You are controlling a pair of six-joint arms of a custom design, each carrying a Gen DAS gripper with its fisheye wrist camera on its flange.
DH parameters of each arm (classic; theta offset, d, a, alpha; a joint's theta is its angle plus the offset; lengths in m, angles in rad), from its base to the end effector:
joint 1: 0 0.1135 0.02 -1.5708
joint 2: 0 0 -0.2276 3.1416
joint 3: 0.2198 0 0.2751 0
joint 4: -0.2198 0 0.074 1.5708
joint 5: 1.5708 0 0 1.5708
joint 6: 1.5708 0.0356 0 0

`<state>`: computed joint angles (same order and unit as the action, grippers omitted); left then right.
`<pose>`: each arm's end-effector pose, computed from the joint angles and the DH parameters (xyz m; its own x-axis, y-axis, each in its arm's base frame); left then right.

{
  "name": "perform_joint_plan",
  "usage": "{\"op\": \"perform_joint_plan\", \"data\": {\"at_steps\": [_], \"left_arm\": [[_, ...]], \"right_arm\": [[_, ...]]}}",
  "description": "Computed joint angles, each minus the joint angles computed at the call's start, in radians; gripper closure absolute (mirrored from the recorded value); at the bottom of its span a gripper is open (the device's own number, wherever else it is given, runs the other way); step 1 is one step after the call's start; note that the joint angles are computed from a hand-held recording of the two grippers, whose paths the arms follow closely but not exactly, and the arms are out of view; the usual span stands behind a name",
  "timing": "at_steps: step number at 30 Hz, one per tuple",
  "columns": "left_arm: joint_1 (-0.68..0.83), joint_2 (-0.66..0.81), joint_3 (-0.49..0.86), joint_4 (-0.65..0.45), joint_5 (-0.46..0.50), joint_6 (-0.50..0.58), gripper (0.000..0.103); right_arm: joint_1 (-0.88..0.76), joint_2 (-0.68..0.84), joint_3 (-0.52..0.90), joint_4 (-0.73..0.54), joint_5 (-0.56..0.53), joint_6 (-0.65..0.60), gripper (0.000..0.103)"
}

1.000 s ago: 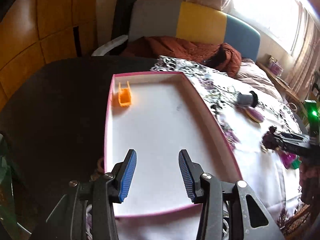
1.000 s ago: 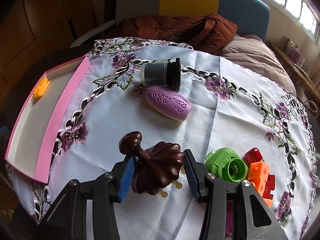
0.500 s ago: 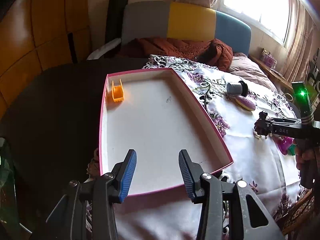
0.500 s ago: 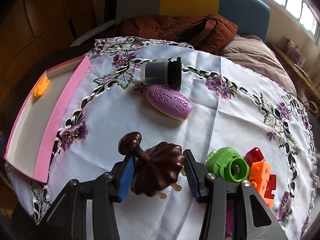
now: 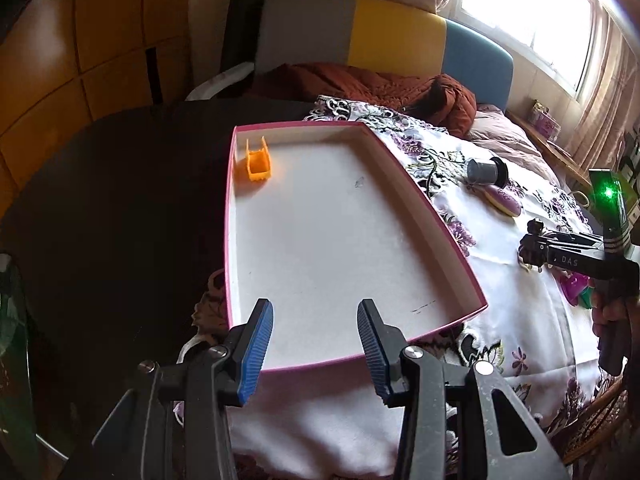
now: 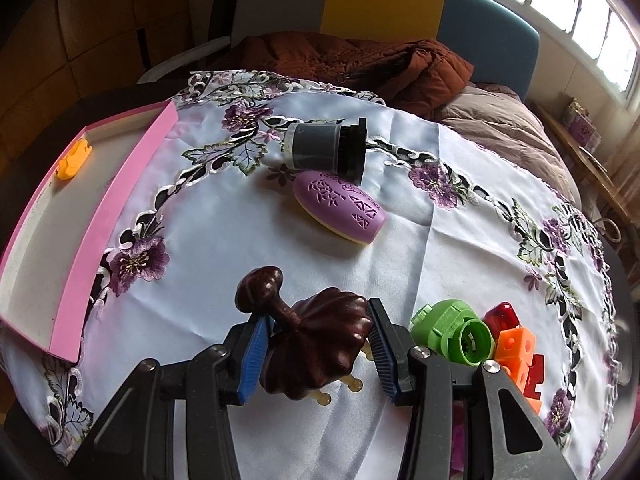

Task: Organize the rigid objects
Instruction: 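Carry the brown comb toy with the right tool over the tray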

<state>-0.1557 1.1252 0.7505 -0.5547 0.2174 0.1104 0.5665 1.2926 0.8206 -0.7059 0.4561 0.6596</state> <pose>0.2545 -0.0477 0.1893 -0.7560 0.2276 -0.6137 0.3644 0.9252 -0.1059 0.2316 0.1287 0.1658 -0.8240 0.1279 -0.5519 0.2094 0.9740 -0.0869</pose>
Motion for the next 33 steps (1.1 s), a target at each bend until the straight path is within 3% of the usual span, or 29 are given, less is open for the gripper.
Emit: {"op": "perform_joint_plan", "data": {"at_steps": [9,19,26,33], "left_arm": [[0.104,0.011,-0.004,0.001,0.02,-0.005,0.059],[0.162,0.061,0.023,-0.002,0.067,-0.012,0.059],[0.169,0.061,0.015,0.013,0.07,0.004,0.059],[0.193,0.095,0.035,0.027,0.066,0.011,0.059]], "right_arm": [[0.078,0.072,0.108,-0.064,0.027,0.133,0.056],[0.152,0.267,0.381,-0.005,0.008,0.077,0.056],[0.154,0.582,0.756,0.006,-0.091,-0.059,0.056],[0.107,0.974,1.264,-0.131,-0.113,-0.111,0.056]]}}
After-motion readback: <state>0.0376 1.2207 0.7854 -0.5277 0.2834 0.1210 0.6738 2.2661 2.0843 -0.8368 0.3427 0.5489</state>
